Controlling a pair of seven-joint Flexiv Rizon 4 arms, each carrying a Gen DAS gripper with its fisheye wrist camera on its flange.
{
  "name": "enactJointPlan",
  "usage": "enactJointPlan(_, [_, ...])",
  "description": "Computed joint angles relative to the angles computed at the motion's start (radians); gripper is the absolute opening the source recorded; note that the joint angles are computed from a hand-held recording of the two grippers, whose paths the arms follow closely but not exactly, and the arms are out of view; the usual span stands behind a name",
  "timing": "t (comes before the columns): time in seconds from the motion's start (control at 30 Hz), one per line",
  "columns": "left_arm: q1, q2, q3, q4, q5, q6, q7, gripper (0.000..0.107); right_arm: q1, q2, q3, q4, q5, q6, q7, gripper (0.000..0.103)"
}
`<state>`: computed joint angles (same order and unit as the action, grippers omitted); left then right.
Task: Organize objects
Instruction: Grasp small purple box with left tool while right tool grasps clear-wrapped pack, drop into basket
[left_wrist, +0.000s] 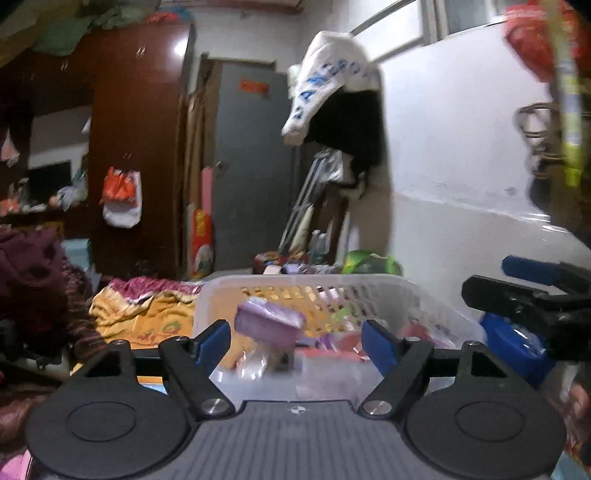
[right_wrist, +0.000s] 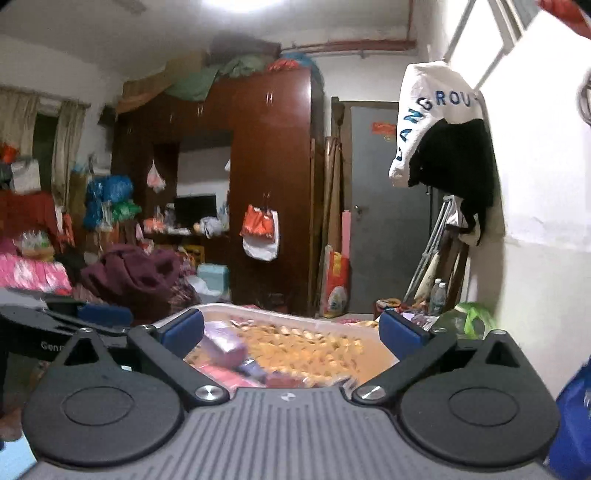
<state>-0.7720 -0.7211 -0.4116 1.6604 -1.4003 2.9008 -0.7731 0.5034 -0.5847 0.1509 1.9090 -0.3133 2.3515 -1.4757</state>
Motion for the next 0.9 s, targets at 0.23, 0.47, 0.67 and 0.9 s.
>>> enactJointPlan(0.23, [-0.025, -0.013, -0.027, 0.059, -0.066, 0.026, -0.03, 0.084, -0.068, -0.002, 0.031, 0.154, -0.269, -0.123, 0.056, 0.103])
enactJointPlan(0.47, [-0.019, -0.042, -0.047, 0.046, -0.109, 0.004, -0.004, 0.084, -0.077, -0.04, 0.103, 0.098, -0.288, -0.34, 0.044, 0.063])
enactJointPlan(0.67, [-0.011, -0.095, -0.065, -0.031, -0.133, -0.027, 0.076, 0.084, -0.172, -0.051, 0.154, 0.127, -0.347, -0.305, 0.053, 0.049])
enactJointPlan(0.9, [0.001, -0.14, -0.095, -0.11, -0.161, -0.033, 0.112, 0.08, -0.256, -0.062, 0.161, 0.16, -0.367, -0.183, 0.15, 0.049])
